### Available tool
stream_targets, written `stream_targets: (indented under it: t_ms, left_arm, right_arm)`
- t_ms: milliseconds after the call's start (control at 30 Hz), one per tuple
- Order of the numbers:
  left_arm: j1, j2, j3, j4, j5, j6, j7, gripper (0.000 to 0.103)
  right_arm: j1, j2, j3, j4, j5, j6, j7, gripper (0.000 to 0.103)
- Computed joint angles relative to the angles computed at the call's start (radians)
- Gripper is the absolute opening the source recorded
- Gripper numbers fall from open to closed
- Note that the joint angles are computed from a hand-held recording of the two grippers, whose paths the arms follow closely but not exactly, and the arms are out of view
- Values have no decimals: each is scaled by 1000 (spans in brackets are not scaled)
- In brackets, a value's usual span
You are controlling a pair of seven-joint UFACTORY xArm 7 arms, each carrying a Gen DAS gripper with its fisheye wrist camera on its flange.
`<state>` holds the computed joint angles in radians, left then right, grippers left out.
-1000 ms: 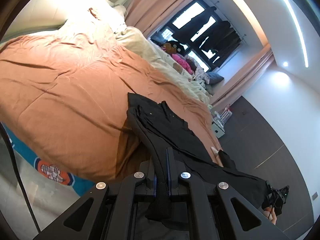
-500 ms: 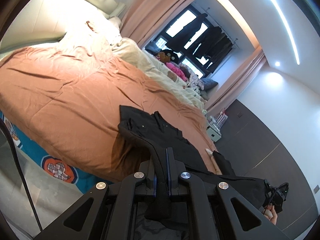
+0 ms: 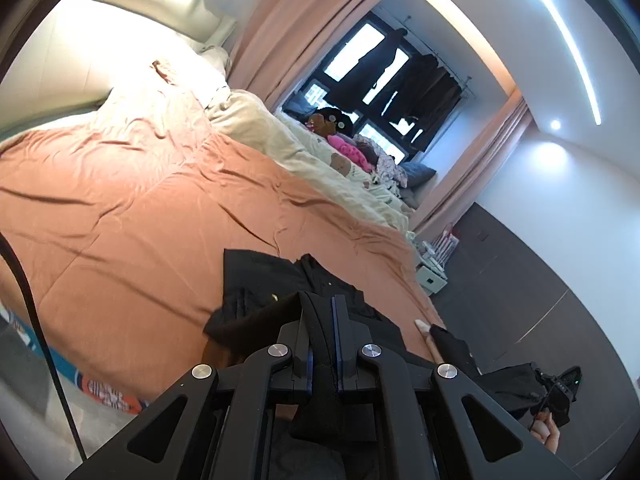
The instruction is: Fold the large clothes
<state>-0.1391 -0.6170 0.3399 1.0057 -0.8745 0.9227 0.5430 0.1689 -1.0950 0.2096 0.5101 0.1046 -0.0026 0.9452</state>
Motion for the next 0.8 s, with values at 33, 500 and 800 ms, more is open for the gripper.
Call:
stream_targets:
  t_ms: [33,500,800]
  left_arm:
    - [-8,28,-4,21,-4,-9,2,7]
    - [51,443,-142,343,-73,-66,6,7]
    - [127,710,-283,567,11,-117,-70,7]
  right_arm:
    - [1,34,-16,15,-6,-11,-13,0]
    - [44,435,-161,278,2,-78,-164,0]
    - [71,658,-217,465,47,-52,-233,0]
